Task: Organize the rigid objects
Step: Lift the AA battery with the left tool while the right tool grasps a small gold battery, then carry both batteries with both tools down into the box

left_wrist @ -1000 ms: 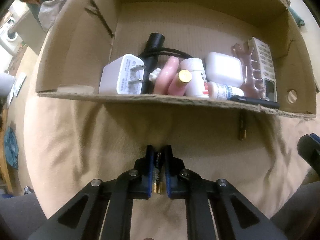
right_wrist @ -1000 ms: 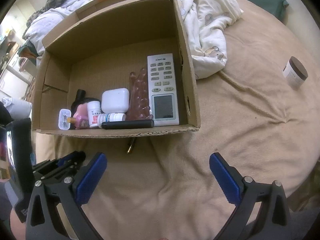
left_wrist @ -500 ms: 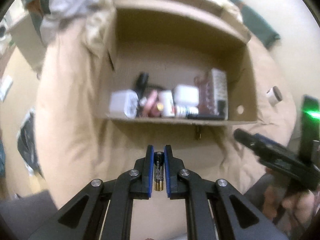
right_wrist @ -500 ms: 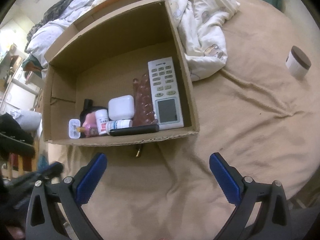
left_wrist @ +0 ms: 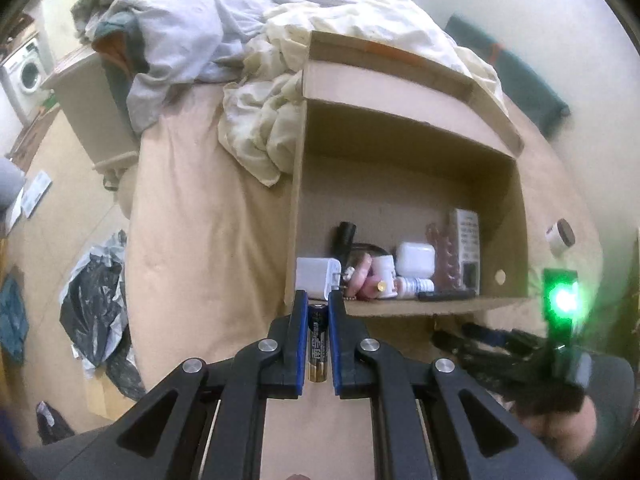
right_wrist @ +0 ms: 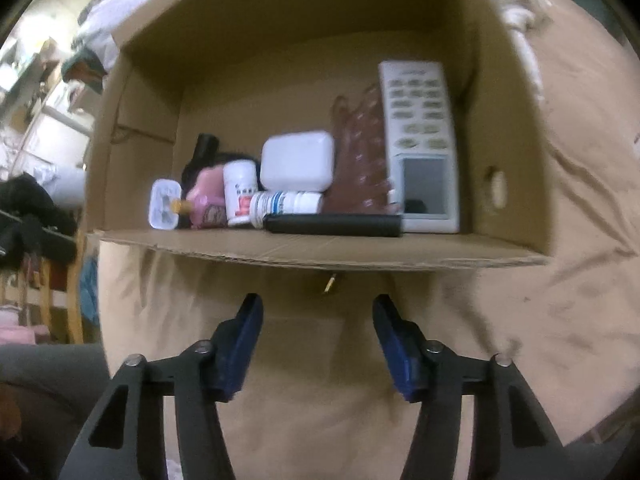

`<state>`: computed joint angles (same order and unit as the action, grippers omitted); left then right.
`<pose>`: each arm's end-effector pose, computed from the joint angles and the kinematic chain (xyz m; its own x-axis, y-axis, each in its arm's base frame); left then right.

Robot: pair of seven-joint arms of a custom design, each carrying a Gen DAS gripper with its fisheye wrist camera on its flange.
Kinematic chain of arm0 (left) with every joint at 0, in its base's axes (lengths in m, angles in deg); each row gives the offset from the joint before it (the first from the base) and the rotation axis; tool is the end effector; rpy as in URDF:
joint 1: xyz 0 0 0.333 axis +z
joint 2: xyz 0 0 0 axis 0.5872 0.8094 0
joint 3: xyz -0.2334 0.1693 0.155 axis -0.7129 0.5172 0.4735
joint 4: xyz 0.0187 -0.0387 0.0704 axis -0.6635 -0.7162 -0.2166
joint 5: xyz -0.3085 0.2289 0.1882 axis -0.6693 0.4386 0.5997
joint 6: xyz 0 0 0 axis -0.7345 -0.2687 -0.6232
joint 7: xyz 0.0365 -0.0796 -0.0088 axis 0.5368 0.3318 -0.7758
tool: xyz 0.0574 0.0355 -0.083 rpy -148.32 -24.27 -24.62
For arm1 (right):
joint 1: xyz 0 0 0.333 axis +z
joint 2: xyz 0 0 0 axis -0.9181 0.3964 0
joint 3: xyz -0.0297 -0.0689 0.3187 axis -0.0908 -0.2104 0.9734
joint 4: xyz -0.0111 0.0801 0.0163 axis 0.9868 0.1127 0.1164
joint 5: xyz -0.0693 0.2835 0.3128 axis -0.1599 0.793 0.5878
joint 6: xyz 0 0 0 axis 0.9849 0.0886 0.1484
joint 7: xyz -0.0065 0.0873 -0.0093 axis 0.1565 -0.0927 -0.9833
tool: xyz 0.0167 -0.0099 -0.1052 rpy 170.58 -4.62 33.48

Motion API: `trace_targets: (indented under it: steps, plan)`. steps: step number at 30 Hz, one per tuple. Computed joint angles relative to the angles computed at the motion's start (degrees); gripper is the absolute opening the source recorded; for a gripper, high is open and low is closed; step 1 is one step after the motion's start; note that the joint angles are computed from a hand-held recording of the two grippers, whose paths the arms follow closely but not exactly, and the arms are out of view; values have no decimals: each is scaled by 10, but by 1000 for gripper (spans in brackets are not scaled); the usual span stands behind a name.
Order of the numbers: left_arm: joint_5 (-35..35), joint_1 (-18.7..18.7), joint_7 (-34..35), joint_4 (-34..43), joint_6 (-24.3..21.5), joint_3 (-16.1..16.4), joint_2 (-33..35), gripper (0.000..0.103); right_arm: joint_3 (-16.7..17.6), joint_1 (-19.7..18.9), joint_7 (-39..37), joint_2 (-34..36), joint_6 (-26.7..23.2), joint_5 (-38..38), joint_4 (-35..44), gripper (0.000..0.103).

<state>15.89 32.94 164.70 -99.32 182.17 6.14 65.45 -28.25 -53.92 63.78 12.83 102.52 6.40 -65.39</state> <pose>0.6340 -0.1275 0.5113 -0.4477 -0.8830 0.1408 -0.8220 0.3444 -0.4534 0.5541 0.1470 0.3825 -0.3601 -0.9017 -0.2394 -0.8768 0.4147 -0.2433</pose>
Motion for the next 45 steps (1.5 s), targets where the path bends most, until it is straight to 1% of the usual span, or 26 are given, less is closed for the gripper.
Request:
trace_targets:
  steps: [1,5,9,11,12,13,14,16,19,22,25,30,35,38,41,45]
  plan:
    - [9,-2,-6,-5,13,-1,-1,9,1,1,22,11,-9,-30,12,59]
    - [12,-3,-13,1,14,-1,4,9,1,10,89,66,-55,-111,64,59]
    - [-3,1,-11,6,-3,1,6,9,-5,26,155,95,-78,-202,92,59]
    - [-7,2,-9,7,-10,1,5,9,-4,32,171,102,-88,-228,102,55]
    - [-8,2,-9,8,-12,1,6,9,-4,33,176,102,-87,-237,101,49]
    - [-10,3,-10,9,-13,1,6,9,-4,35,179,102,-87,-245,101,37]
    - [-12,3,-10,9,-15,1,6,9,-3,36,180,103,-89,-252,102,32]
    - [-12,3,-11,8,-11,0,5,9,-1,37,180,95,-97,-258,95,11]
    - [-8,2,-13,8,-10,1,6,9,2,28,163,80,-89,-230,78,10]
    - [1,2,-21,8,-10,2,8,9,2,21,155,56,-94,-205,56,10]
    - [7,3,-27,10,-12,2,10,9,5,13,132,28,-87,-159,27,10]
    - [13,1,-26,5,-7,0,8,9,4,11,86,-40,-58,-98,-33,10]
    - [20,-1,-20,-4,0,0,3,9,-1,22,48,-118,-36,-57,-76,10]
    - [15,-2,-9,-8,2,-1,-3,9,-7,21,37,-162,-24,-54,-98,10]
    - [-2,-1,6,-7,2,-2,-11,9,-11,16,32,-180,-5,-58,-99,10]
    - [-10,-6,26,-5,29,-4,-24,9,-11,2,27,-187,27,-86,-86,10]
